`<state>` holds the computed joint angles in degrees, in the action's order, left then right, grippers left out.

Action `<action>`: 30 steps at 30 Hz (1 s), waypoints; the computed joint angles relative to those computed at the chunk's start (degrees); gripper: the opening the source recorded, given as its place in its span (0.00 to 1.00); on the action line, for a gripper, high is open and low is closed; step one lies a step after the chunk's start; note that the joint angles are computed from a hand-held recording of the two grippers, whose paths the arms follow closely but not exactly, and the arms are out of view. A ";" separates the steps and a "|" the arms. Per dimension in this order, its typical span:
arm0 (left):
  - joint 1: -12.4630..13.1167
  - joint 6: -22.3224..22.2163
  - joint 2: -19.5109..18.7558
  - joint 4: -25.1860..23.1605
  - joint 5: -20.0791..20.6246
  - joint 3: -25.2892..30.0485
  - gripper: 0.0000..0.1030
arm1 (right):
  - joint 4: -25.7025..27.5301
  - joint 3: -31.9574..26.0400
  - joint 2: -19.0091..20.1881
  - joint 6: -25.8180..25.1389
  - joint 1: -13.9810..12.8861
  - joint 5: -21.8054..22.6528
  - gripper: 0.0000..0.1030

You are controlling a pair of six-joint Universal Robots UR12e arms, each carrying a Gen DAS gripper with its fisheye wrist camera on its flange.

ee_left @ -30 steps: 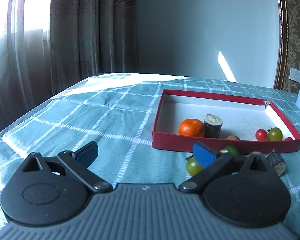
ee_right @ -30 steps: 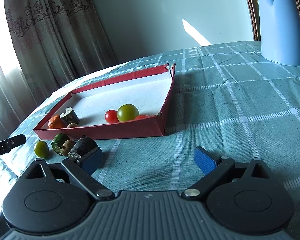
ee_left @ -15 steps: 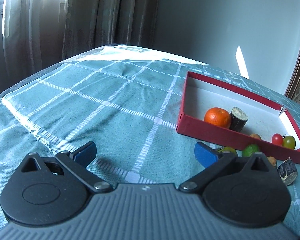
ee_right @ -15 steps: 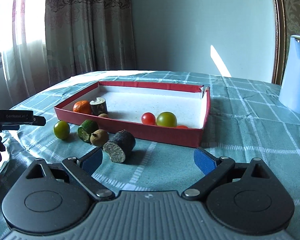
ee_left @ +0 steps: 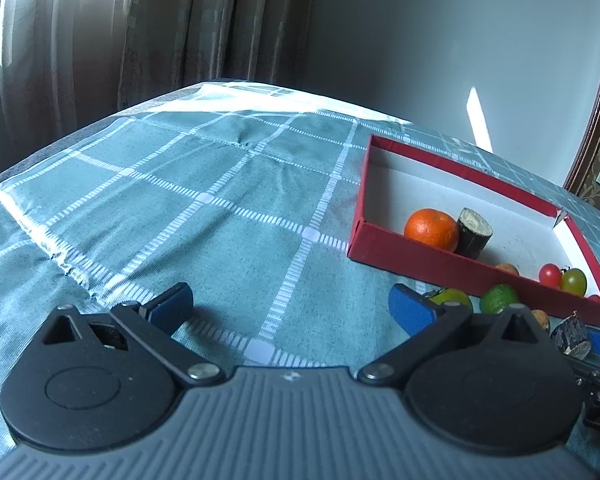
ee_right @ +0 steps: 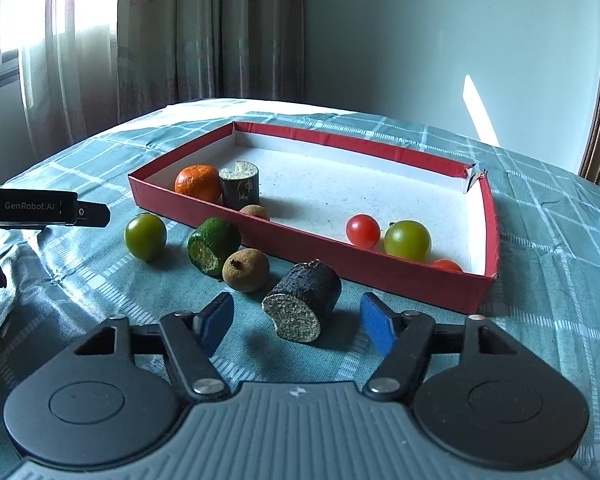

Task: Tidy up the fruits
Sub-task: 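Move the right gripper to the large dark cut cylinder and close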

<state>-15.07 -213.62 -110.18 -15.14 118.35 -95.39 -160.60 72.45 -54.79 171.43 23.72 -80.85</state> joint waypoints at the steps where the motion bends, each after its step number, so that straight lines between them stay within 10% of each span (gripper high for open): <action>1: 0.00 0.00 0.00 0.00 0.00 0.00 1.00 | 0.21 -0.26 0.15 0.11 0.06 -0.21 0.58; 7: -0.02 0.02 -0.04 -0.14 0.04 0.08 1.00 | 2.10 -1.80 0.94 1.58 -0.01 -0.14 0.40; 30: -0.07 0.26 -0.10 -1.64 0.21 0.45 1.00 | -6.30 2.88 -0.94 6.63 -1.45 2.95 0.40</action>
